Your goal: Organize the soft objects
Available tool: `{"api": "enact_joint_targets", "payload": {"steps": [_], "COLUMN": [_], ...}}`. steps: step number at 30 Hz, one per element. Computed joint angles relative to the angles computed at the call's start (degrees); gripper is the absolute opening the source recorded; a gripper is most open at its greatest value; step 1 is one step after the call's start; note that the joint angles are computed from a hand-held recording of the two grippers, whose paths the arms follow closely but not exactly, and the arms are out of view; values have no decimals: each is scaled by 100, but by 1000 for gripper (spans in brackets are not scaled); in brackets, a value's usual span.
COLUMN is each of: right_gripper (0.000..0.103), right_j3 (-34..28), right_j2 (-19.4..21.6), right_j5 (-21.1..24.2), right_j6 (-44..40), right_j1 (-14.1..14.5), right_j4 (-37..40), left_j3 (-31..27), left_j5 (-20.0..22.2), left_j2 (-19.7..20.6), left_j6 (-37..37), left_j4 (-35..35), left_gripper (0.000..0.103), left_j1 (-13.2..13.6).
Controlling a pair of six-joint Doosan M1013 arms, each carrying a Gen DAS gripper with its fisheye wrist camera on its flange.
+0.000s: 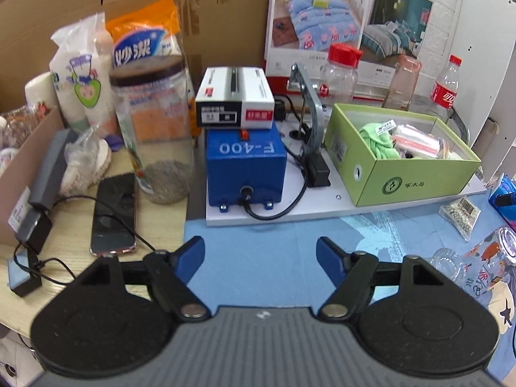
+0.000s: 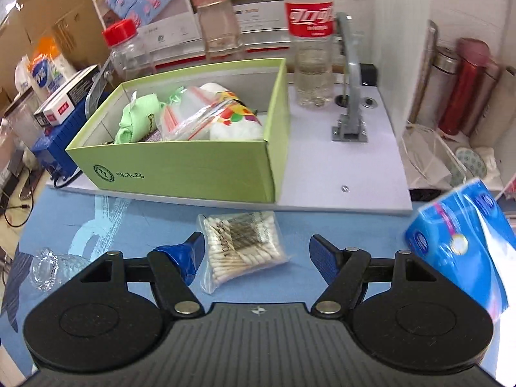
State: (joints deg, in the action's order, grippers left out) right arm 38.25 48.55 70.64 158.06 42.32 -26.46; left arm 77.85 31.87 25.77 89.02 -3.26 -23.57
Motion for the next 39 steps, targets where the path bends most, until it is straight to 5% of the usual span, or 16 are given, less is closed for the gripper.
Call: {"api": "enact_joint_targets", "payload": {"steps": [6,17,22,28,33,39], "right_gripper": [58,58,58,58,59,59], "right_j3": [490,411,800,1021,1176,1201], "right_j2": [-325,-575,-648,-525,-436,-361], "right_j5": [-227,400,-158,-901,-1335,-1424], "right_j6": [465,170,505,572,554,130], "right_j1": [152,518,459,151,-91,-115], "right_j4": [-379,-1300,-1340,-991,-453,-274], "left_j3": [-28,-456,-954,-1908,-3290,-5402], "left_j5": [83,365,715,1629,3062,4828], "left_j2": [29,315,571,1135,1956,3175], "left_j6": [319,1377,1738,1626,1283,3], "left_j4": [-300,-1216,-1597,-1811,-1955,-1761], "left_gripper": [76,76,76,76,76,76], "left_j1": [-119,-421,-543,-729,-897,-1073]}}
